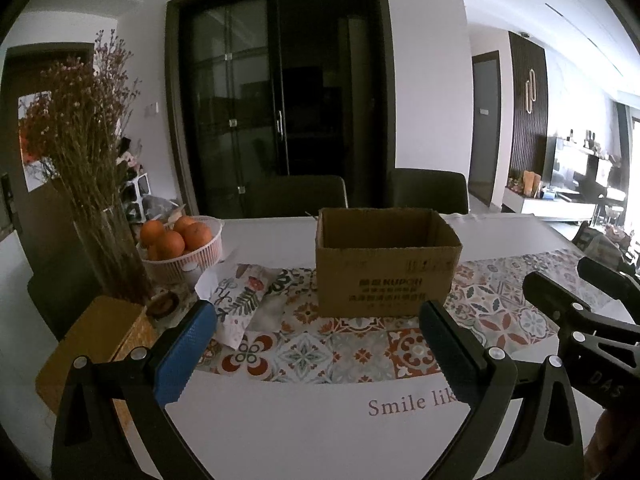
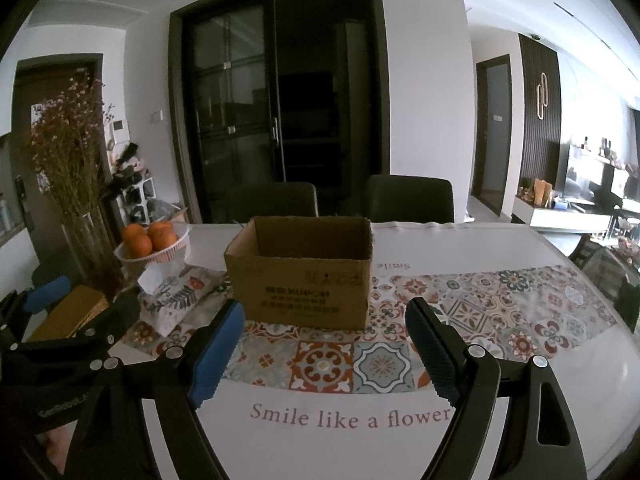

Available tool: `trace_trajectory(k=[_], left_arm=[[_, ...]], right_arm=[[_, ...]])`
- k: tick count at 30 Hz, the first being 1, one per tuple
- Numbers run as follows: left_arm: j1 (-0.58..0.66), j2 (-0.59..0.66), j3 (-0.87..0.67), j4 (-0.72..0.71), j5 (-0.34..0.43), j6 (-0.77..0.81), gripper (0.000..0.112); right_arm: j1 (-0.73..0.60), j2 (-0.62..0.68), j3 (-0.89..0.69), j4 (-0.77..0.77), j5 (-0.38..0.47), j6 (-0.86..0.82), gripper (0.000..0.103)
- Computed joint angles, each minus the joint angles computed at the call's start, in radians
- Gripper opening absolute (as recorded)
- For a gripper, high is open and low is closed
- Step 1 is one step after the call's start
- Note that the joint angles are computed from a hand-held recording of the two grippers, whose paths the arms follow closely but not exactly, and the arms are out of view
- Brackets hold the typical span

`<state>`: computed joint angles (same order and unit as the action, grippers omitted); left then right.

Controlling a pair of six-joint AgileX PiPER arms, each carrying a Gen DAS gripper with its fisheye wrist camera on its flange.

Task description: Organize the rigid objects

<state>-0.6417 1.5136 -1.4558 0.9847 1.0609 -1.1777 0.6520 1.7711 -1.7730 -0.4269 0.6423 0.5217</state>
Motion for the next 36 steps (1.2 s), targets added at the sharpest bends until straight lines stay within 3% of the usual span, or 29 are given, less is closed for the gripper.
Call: trace_trajectory(k=[36], left_arm=[[0.007, -0.002, -0.002, -0.027, 0.003, 0.016, 0.103]], right_arm=[[0.003, -0.012, 0.018, -0.014, -0.009, 0.013, 0.084]])
